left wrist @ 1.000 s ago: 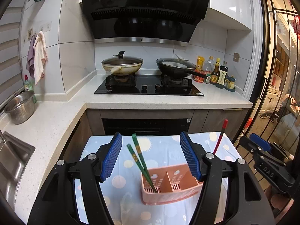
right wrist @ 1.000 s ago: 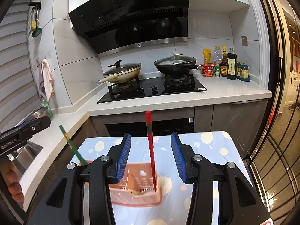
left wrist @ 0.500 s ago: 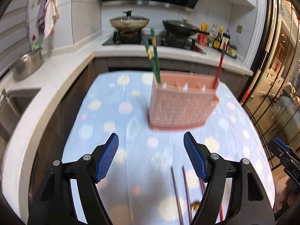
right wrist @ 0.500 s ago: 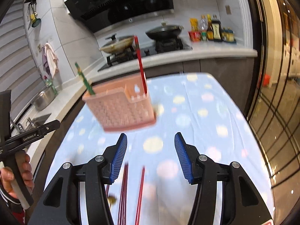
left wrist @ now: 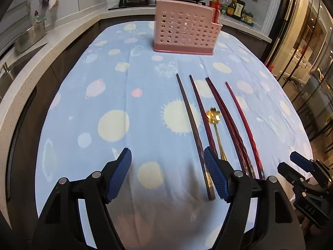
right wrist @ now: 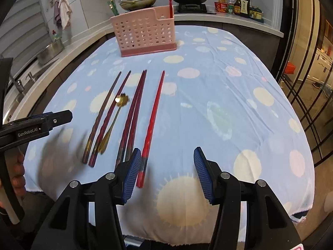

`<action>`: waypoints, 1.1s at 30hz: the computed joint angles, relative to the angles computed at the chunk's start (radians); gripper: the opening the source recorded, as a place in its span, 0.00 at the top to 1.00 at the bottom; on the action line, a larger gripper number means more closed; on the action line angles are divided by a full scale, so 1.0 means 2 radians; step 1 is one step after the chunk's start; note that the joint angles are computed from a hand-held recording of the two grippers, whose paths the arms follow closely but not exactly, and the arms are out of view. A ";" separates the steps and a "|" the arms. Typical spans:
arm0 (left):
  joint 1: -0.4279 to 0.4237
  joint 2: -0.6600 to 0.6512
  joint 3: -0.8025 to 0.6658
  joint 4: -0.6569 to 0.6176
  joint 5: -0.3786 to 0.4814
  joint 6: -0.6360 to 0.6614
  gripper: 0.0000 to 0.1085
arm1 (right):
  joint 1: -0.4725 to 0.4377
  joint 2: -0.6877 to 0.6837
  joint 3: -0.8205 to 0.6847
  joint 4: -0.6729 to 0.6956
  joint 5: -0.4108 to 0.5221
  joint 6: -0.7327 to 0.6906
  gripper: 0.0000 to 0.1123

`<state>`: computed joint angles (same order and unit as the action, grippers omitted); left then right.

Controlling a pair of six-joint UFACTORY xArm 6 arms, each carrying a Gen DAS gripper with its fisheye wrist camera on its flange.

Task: Organize utensils
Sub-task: 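Move both tools back down toward the remaining chopsticks, then grasp a brown chopstick with the left tool while the right tool grasps a red chopstick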

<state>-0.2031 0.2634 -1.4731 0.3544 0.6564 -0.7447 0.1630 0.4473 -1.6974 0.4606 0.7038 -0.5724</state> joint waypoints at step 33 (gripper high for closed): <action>-0.029 0.018 0.017 0.073 0.010 -0.054 0.34 | 0.017 -0.011 0.047 -0.012 -0.030 -0.006 0.68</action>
